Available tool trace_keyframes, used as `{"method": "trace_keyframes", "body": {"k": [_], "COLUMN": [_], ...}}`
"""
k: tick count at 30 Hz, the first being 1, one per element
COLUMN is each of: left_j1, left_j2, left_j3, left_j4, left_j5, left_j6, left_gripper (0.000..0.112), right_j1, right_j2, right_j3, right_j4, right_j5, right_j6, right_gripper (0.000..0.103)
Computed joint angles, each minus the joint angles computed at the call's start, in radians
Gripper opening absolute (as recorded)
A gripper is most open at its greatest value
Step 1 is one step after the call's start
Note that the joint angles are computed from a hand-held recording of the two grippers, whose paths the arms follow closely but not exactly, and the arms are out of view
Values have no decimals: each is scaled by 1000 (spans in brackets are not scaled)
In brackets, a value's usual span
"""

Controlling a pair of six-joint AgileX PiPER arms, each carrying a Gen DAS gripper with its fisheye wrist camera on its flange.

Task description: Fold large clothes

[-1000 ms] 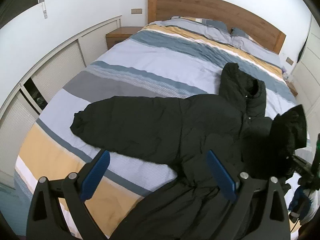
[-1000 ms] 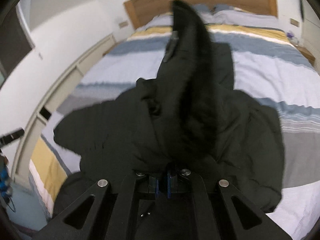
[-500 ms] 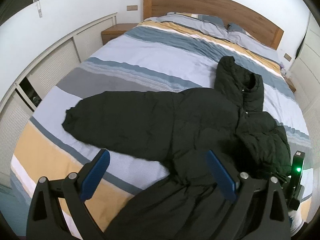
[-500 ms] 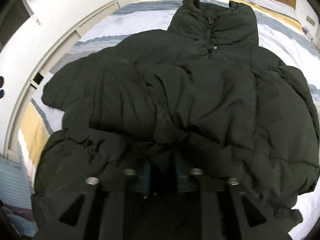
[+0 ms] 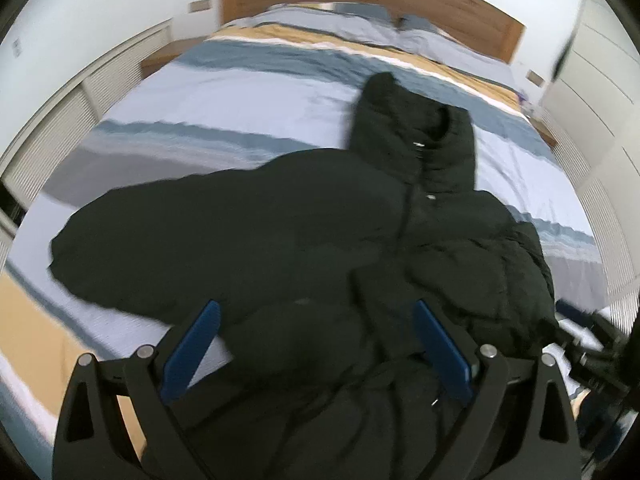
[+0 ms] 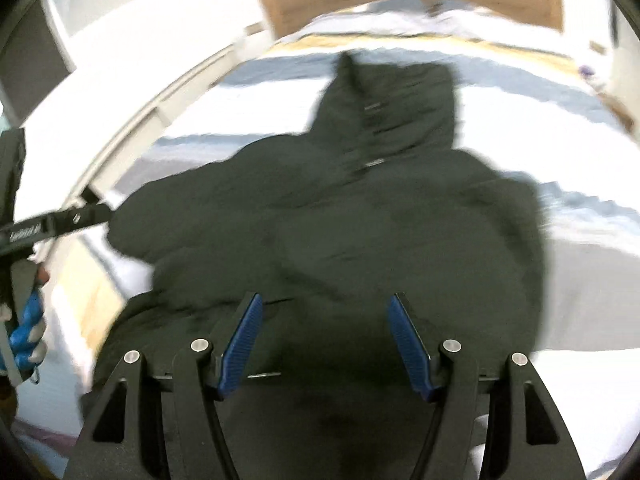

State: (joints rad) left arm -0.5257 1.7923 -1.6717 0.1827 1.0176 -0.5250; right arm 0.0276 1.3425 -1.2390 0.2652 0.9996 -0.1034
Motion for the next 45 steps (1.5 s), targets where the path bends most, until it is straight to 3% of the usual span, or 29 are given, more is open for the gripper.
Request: {"method": "trace_keyframes", "body": {"k": [6,11,13,18,23,27,31,37,41,45], "left_j1": [-127,-162,-162,-152,-212,-267,-240,-224,-197,-179], "left_j2": [268,514,568,506,463,444,422,289,298,409], "left_j3": [-244,-496,-520,-317,-237,-203,-196,-113,-158,-274], "left_j4": [44,77,81,10,-8,2,-26,73,119,143], "left_j5": [-19,59,82,-6,-17,-26,-32,-85,-93,-44], "left_j6": [-43,-60,-59,-93,-170,-182,-142,-175,-164,-135], "left_gripper": [98,98,98,99,98,98,98,98,98,98], "right_j1": [-157,-188,-191,-220,-239,-253,-245,-227,-207,-171], "right_j2": [69,129,148,170,196,198,208,166,181,246], "right_j3": [-30,3,29,103,114,123,115,33,-64,-118], "right_j4": [-30,0,8,45,64,55,12,-3,-8,-42], "right_j5": [-19,-58,-78,-144,-177,-181,-169,-104,-88,-106], "right_j6": [-83,-149,-169,-211,-231,-238,-222,-223,-190,-124], "right_gripper": [65,65,65,65,65,65,65,65,66,66]}}
